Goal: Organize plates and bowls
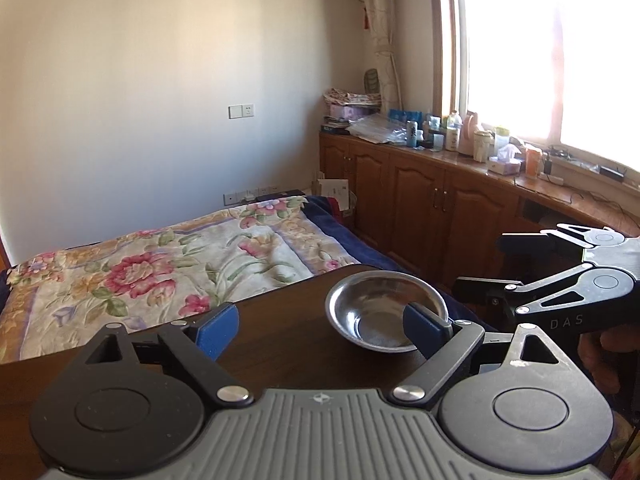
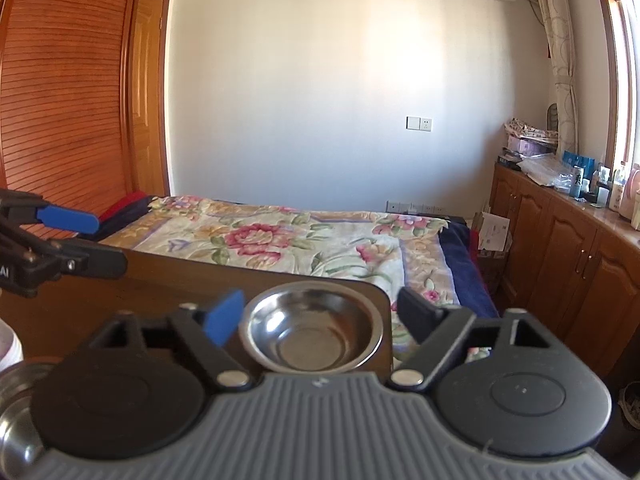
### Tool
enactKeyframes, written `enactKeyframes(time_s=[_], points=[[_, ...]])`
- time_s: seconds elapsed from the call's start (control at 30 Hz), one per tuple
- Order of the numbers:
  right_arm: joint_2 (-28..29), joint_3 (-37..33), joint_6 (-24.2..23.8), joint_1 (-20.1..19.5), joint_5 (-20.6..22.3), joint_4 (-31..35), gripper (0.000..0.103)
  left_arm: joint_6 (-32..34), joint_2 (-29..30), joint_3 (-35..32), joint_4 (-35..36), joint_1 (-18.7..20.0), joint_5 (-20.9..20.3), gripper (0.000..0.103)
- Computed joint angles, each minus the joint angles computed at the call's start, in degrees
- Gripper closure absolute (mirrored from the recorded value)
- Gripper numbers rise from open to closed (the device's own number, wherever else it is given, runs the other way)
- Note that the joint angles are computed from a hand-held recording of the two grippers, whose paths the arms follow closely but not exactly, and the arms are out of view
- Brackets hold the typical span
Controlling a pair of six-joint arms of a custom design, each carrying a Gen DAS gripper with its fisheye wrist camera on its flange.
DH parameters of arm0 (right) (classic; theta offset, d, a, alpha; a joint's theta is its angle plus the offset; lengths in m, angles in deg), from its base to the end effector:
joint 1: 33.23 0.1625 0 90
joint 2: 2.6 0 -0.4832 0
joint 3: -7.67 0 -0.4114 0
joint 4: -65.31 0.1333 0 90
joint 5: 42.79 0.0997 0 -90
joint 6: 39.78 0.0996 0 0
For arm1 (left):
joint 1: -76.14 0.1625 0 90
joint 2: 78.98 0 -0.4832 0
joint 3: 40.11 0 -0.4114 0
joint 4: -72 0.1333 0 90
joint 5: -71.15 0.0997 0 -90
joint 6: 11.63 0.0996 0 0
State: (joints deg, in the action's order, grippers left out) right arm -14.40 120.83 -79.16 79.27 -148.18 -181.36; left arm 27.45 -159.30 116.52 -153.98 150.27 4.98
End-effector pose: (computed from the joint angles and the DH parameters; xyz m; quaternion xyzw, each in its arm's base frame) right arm 0.3007 -0.4466 -0.1147 0.3980 -0.7848 0.4376 0.1848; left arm 0.0828 -0.3433 0.2792 0.3005 0.8004 -0.4408 0.2734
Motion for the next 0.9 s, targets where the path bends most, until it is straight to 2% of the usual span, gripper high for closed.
enactKeyframes(time_s=[0.17,0.33,0.5,0.53,0.63,0.7,0.77,0.9], points=[[0.4,-1.2,0.2,-1.1,-0.2,0.1,0.0,-0.1,2.3,-2.3,1.2,0.5,0.0,0.011],[0.4,-1.9,0.5,-2.3,0.7,1.7,0.0,-0.6,3.2,-5.2,4.8,1.8,-1.5,0.012],[1.1,-2.8,1.2,-2.8,0.3,2.2,0.0,-0.7,4.4,-8.3,8.6,3.6,-1.9,0.027],[1.1,-2.9,1.5,-3.0,0.5,2.6,0.002,-0.8,4.7,-8.9,9.3,3.9,-1.8,0.028],[1.2,-3.4,2.4,-3.3,0.0,3.8,0.022,-1.5,5.8,-10.3,11.4,4.5,-1.2,0.037],[1.2,-3.6,2.8,-3.6,-0.1,4.6,0.025,-1.8,6.4,-11.1,12.8,4.7,-0.8,0.044],[1.3,-3.8,3.3,-3.7,-0.8,5.3,0.038,-1.9,7.0,-11.9,14.2,5.0,-0.3,0.047],[0.8,-3.5,5.1,-4.3,-0.8,6.7,0.043,-2.6,8.0,-13.5,17.1,5.3,0.4,0.052]])
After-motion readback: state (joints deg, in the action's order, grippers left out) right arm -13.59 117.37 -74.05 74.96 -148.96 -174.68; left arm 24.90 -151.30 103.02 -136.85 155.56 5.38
